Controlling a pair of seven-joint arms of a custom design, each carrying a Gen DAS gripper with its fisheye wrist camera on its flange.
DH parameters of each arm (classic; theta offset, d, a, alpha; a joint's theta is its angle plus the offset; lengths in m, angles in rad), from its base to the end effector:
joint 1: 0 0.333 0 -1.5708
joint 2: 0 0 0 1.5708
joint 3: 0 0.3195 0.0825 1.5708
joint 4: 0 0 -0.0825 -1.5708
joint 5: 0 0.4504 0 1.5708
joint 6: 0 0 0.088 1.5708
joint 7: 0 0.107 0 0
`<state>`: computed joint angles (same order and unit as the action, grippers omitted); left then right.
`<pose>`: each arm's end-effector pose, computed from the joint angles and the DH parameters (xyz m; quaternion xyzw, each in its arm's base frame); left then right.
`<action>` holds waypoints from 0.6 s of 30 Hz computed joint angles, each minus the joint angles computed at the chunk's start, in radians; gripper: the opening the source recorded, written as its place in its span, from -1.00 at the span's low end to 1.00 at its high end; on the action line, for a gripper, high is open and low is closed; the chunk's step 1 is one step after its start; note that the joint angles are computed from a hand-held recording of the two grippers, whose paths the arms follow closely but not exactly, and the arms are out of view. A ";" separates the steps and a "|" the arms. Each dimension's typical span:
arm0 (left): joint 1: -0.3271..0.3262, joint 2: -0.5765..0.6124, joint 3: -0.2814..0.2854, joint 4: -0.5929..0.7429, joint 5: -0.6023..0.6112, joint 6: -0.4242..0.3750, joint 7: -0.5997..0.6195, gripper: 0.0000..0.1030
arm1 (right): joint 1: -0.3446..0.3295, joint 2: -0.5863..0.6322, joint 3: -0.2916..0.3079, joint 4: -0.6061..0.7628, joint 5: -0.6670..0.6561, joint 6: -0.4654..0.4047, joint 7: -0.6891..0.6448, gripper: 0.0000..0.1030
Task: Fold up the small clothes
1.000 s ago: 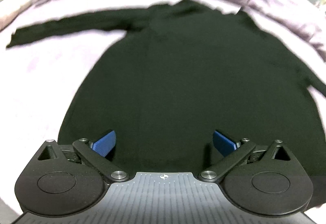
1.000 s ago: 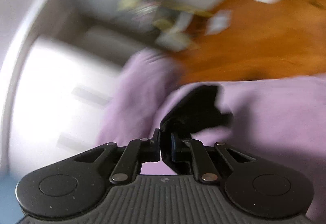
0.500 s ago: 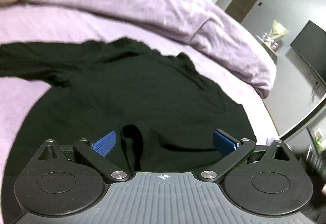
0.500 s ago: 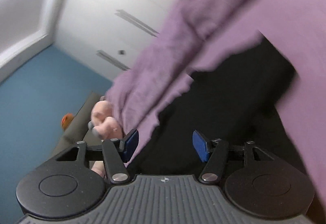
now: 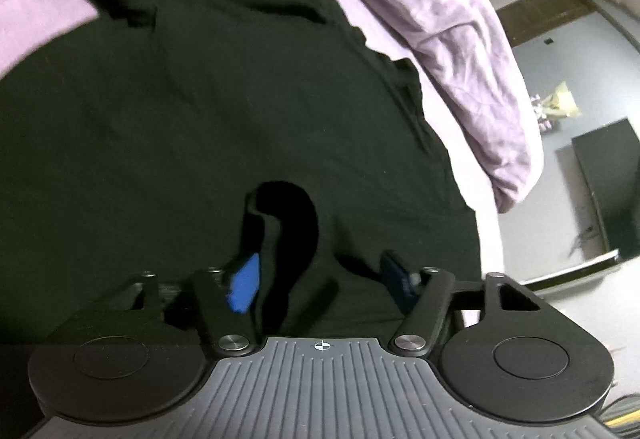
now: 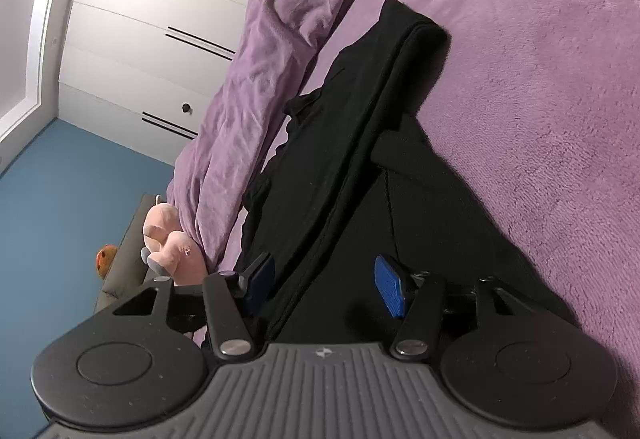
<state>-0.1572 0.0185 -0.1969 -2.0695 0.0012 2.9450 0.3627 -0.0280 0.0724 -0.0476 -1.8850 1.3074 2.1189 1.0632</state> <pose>0.6184 -0.2280 0.4966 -0.8518 0.3188 -0.4157 0.0005 0.6718 -0.0062 0.4919 -0.5196 0.6577 0.1999 0.5074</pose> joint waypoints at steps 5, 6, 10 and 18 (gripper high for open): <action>0.020 0.059 -0.030 0.056 -0.143 0.008 0.124 -0.87 | 0.004 0.003 0.002 0.008 -0.007 0.005 0.002 0.08; 0.024 0.065 -0.035 0.064 -0.147 0.006 0.139 -0.88 | 0.004 0.003 0.002 0.009 -0.008 0.004 0.005 0.08; 0.007 0.065 0.018 0.146 0.149 -0.088 0.057 -0.89 | 0.000 0.008 -0.001 0.023 -0.042 0.002 0.023 0.03; 0.037 -0.024 0.061 0.226 0.720 -0.342 -0.120 -0.89 | 0.029 0.016 0.003 0.084 -0.320 0.124 0.122 -0.21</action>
<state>-0.1199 -0.0057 -0.1361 -1.8434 0.7210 2.6032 0.2426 0.0014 0.0882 -0.0443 -1.8011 0.9873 2.2425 1.1850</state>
